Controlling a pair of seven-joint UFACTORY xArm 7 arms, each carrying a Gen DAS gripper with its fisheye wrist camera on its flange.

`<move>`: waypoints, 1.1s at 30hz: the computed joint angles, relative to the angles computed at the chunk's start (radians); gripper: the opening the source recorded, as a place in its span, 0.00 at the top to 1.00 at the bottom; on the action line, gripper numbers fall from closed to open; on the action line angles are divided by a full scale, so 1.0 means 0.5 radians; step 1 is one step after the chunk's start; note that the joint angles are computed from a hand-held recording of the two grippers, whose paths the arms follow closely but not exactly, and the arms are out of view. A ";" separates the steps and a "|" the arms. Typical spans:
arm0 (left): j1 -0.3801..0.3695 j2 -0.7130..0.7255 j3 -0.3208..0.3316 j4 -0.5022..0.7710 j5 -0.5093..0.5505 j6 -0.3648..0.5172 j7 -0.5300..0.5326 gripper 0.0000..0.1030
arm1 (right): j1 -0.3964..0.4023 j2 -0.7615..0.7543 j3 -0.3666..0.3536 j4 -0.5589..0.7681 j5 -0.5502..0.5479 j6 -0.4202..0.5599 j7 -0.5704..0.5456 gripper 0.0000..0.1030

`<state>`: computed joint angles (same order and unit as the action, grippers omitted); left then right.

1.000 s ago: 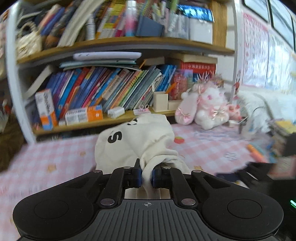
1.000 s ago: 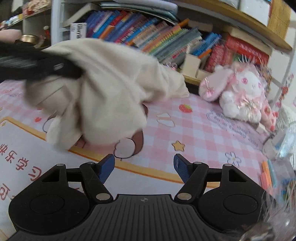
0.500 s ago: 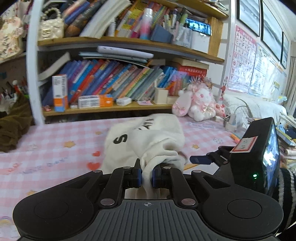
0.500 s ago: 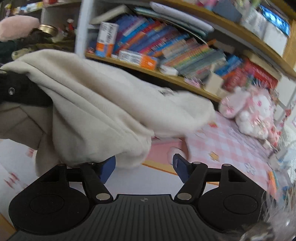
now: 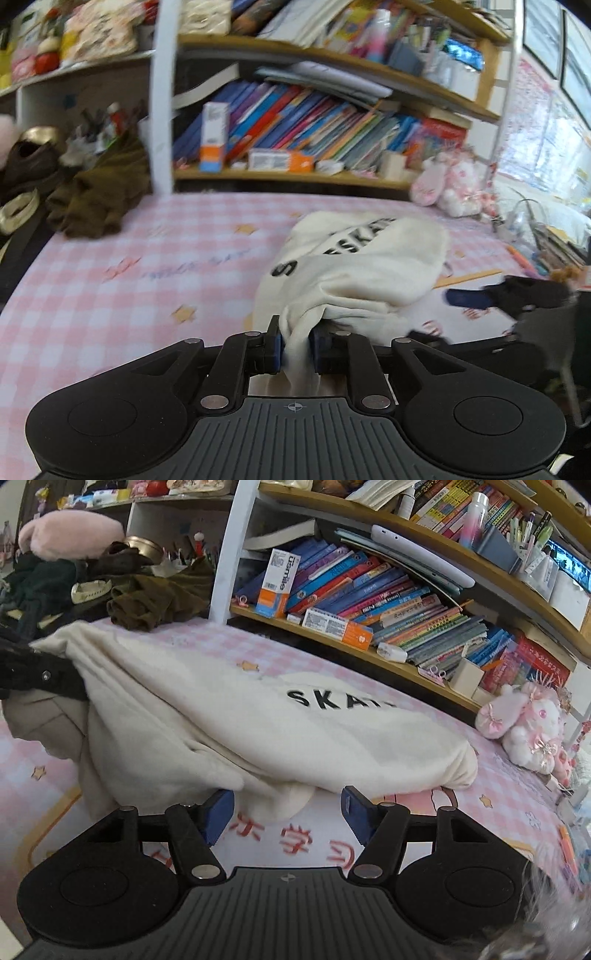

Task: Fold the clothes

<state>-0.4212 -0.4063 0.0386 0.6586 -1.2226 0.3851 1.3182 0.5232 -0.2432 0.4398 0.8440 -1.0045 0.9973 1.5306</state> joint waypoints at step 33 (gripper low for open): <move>0.291 -0.289 0.250 0.362 -0.353 0.693 0.031 0.91 | 0.149 0.420 -0.065 0.410 -0.819 -0.200 -0.421 0.14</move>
